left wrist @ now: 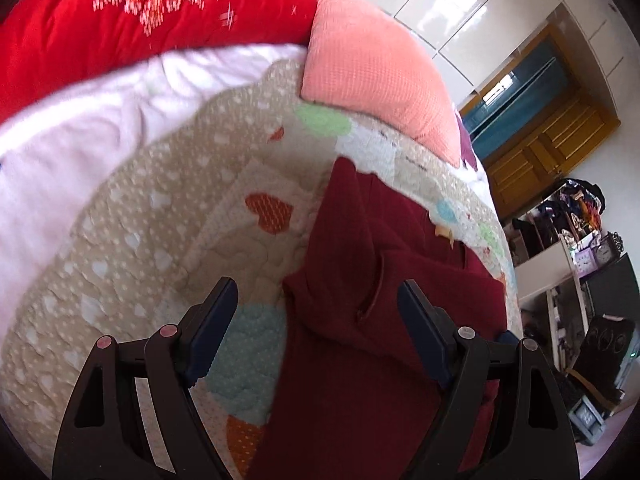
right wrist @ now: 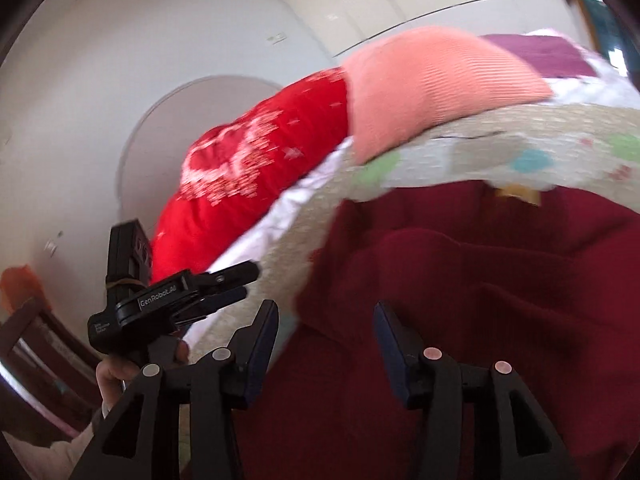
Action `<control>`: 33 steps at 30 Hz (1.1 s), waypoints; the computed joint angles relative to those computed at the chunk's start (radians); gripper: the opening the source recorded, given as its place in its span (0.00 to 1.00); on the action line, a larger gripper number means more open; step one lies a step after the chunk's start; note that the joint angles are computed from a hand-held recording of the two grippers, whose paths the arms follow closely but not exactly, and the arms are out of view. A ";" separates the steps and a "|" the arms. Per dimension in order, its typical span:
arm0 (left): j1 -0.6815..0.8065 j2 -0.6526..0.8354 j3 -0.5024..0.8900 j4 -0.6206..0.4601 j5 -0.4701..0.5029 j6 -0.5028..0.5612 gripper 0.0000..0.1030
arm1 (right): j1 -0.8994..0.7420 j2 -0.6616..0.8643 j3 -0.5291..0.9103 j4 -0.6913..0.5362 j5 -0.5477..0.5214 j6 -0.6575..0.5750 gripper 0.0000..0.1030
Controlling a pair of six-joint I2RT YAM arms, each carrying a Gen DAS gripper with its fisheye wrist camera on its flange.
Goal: Fold small clothes
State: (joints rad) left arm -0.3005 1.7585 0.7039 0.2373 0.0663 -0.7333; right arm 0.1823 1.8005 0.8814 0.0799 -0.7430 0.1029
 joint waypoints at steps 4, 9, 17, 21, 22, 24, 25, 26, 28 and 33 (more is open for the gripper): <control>-0.056 0.019 0.023 -0.003 -0.044 0.023 0.80 | -0.119 -0.015 -0.046 -0.012 0.057 -0.039 0.47; -0.121 0.126 0.165 -0.094 -0.073 0.060 0.80 | -0.255 0.046 -0.042 -0.014 -0.001 -0.034 0.47; -0.185 0.316 0.395 -0.244 -0.157 0.122 0.52 | -0.345 0.017 -0.090 -0.028 -0.060 -0.068 0.47; -0.192 0.325 0.434 -0.288 -0.154 0.124 0.13 | -0.381 -0.008 -0.106 -0.023 -0.069 -0.082 0.47; -0.195 0.282 0.403 -0.268 -0.166 0.136 0.12 | -0.382 -0.013 -0.107 -0.016 -0.054 -0.076 0.47; -0.199 0.187 0.339 -0.231 -0.219 0.152 0.12 | -0.381 -0.018 -0.097 -0.006 -0.001 -0.065 0.47; -0.187 0.128 0.300 -0.209 -0.237 0.152 0.12 | -0.376 -0.015 -0.081 -0.013 0.031 -0.062 0.47; -0.173 0.092 0.281 -0.202 -0.242 0.147 0.12 | -0.363 -0.006 -0.054 -0.022 0.096 -0.056 0.47; -0.140 0.029 0.248 -0.214 -0.259 0.142 0.11 | -0.342 0.015 -0.013 -0.022 0.193 -0.044 0.49; -0.122 -0.045 0.182 -0.208 -0.282 0.156 0.11 | -0.284 0.178 0.202 -0.121 0.312 -0.005 0.55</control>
State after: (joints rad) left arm -0.4225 1.7138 0.8862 0.0292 -0.2158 -0.5769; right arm -0.1014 1.9785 1.0830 -0.0411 -0.4311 0.0979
